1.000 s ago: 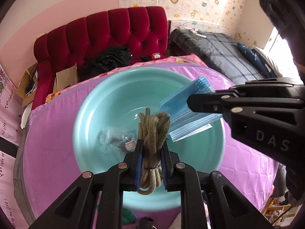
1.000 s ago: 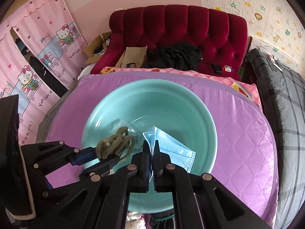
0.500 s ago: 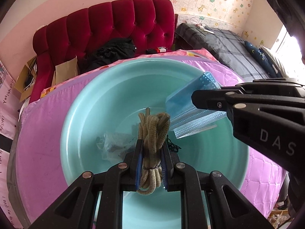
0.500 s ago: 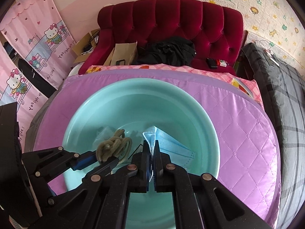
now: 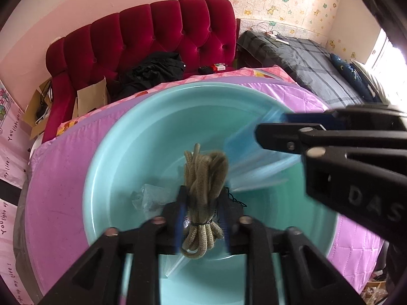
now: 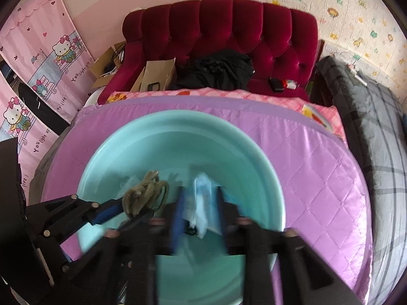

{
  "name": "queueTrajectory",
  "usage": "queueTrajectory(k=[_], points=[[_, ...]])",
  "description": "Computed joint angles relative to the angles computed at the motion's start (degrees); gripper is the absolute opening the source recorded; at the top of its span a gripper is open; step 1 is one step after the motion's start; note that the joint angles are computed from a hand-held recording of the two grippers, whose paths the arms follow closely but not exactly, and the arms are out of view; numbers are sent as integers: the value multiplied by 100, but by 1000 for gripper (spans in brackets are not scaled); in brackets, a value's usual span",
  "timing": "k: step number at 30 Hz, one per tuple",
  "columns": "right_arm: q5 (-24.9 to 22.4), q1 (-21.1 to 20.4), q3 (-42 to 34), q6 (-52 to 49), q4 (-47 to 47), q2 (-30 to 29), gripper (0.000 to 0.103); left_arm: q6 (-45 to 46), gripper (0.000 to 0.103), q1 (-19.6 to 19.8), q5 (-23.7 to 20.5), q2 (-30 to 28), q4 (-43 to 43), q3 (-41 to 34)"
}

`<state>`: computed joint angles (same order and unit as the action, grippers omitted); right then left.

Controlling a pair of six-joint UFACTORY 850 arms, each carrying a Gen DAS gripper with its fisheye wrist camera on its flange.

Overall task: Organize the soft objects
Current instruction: 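Open both grippers to drop the mask and cord into the basin, then move both grippers back toward the remaining items on the table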

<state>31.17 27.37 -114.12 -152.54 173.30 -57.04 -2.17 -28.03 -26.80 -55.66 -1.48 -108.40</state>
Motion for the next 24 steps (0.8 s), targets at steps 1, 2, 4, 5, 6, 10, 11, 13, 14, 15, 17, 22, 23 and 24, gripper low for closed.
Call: queueTrajectory(k=[1, 2, 4, 5, 6, 10, 11, 13, 14, 15, 17, 22, 23, 24], points=[[-54, 17, 84, 210, -224, 66, 50, -125, 84, -7, 24, 26, 133, 36], [-66, 22, 128, 310, -330, 105, 60, -376, 100, -23, 78, 68, 367, 95], [-80, 31, 202, 501, -501, 168, 79, -743, 103, -34, 211, 146, 709, 214], [-112, 35, 259, 551, -537, 208, 86, -1041, 103, -47, 241, 190, 997, 277], [-95, 54, 291, 693, -699, 235, 93, -1228, 103, -51, 213, 206, 1175, 299], [-188, 119, 553, 1073, -1166, 415, 103, -1405, 103, -20, 286, 374, 1237, 562], [-204, 133, 612, 1157, -1254, 457, 103, -1497, 103, -21, 328, 438, 1310, 657], [-228, 176, 756, 1341, -1478, 562, 103, -1677, 103, -24, 431, 615, 1472, 913], [-236, 189, 812, 1385, -1529, 604, 103, -1705, 103, -29, 439, 648, 1496, 955], [-239, 203, 872, 1453, -1598, 650, 103, -1744, 103, -35, 457, 711, 1531, 1042], [-276, 234, 1028, 1610, -1740, 765, 103, -1928, 103, -60, 522, 849, 1697, 1227], [-330, 302, 1362, 1829, -1907, 1034, 103, -2245, 103, -85, 663, 1169, 1936, 1606], [-338, 322, 1437, 1904, -1985, 1093, 103, -2295, 103, -84, 680, 1218, 1974, 1664], [-358, 337, 1521, 1955, -2032, 1160, 103, -2376, 103, -88, 704, 1305, 2026, 1761]])
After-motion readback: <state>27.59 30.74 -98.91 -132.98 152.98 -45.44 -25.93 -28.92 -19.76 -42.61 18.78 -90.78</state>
